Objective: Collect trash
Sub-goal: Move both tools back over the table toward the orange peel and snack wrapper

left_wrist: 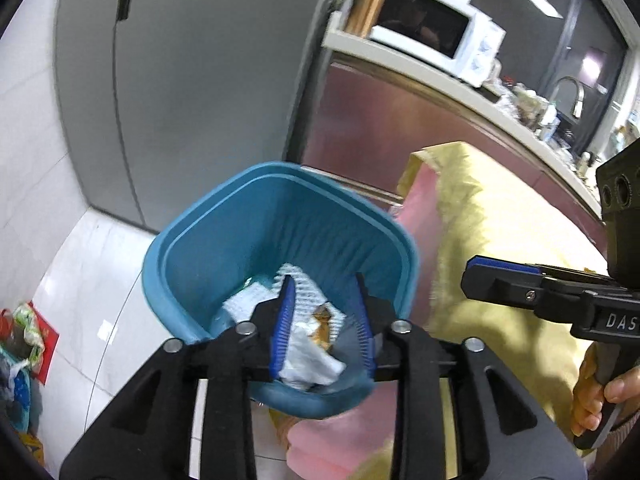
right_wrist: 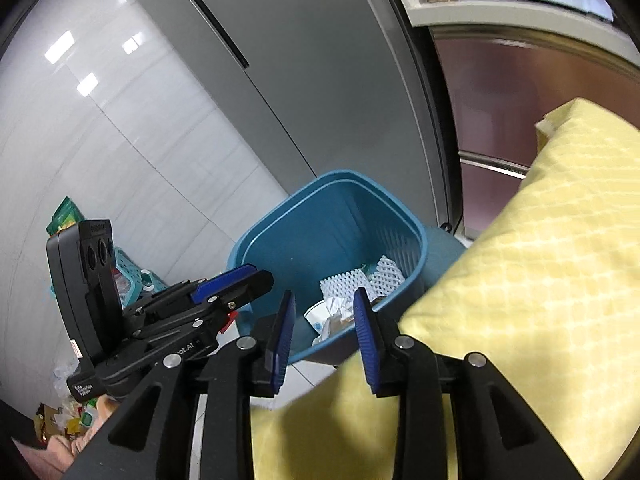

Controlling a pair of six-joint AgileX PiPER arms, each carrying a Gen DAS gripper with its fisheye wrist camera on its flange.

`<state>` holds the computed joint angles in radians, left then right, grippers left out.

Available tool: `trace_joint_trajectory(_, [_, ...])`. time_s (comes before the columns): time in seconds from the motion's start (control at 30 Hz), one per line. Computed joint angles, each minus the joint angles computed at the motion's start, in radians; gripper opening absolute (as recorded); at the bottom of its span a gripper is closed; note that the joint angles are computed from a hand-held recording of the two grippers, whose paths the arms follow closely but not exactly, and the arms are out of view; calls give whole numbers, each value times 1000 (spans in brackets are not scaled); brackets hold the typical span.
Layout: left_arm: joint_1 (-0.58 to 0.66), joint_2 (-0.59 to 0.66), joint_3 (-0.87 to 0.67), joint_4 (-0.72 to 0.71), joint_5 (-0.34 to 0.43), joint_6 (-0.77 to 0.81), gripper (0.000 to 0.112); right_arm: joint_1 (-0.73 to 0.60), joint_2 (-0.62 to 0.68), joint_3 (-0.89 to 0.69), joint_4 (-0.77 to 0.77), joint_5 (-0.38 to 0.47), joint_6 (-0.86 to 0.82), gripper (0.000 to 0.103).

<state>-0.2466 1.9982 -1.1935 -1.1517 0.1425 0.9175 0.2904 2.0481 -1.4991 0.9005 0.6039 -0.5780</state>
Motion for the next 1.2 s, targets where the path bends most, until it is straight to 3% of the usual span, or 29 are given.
trace_joint_trajectory(0.07, [-20, -31, 23, -152, 4, 167, 39, -13, -45, 60, 48, -17, -66, 34])
trace_joint_trajectory(0.2, [-68, -84, 59, -379, 39, 429, 44, -51, -155, 203, 144, -56, -203, 35])
trace_joint_trajectory(0.4, [-179, -102, 42, -400, 69, 478, 50, -160, -352, 453, 315, -101, -416, 38])
trace_joint_trajectory(0.6, [-306, -65, -29, -265, 75, 341, 50, -290, -497, 641, 405, -116, -529, 38])
trace_joint_trajectory(0.9, [-471, 57, -239, 158, 121, -94, 50, -555, -666, 836, 495, -81, -653, 38])
trace_joint_trajectory(1.07, [-543, 156, -415, 418, 191, -362, 50, -732, -744, 907, 480, -23, -685, 38])
trace_joint_trajectory(1.2, [-572, 238, -562, 518, 271, -483, 50, -892, -762, 928, 467, 51, -724, 39])
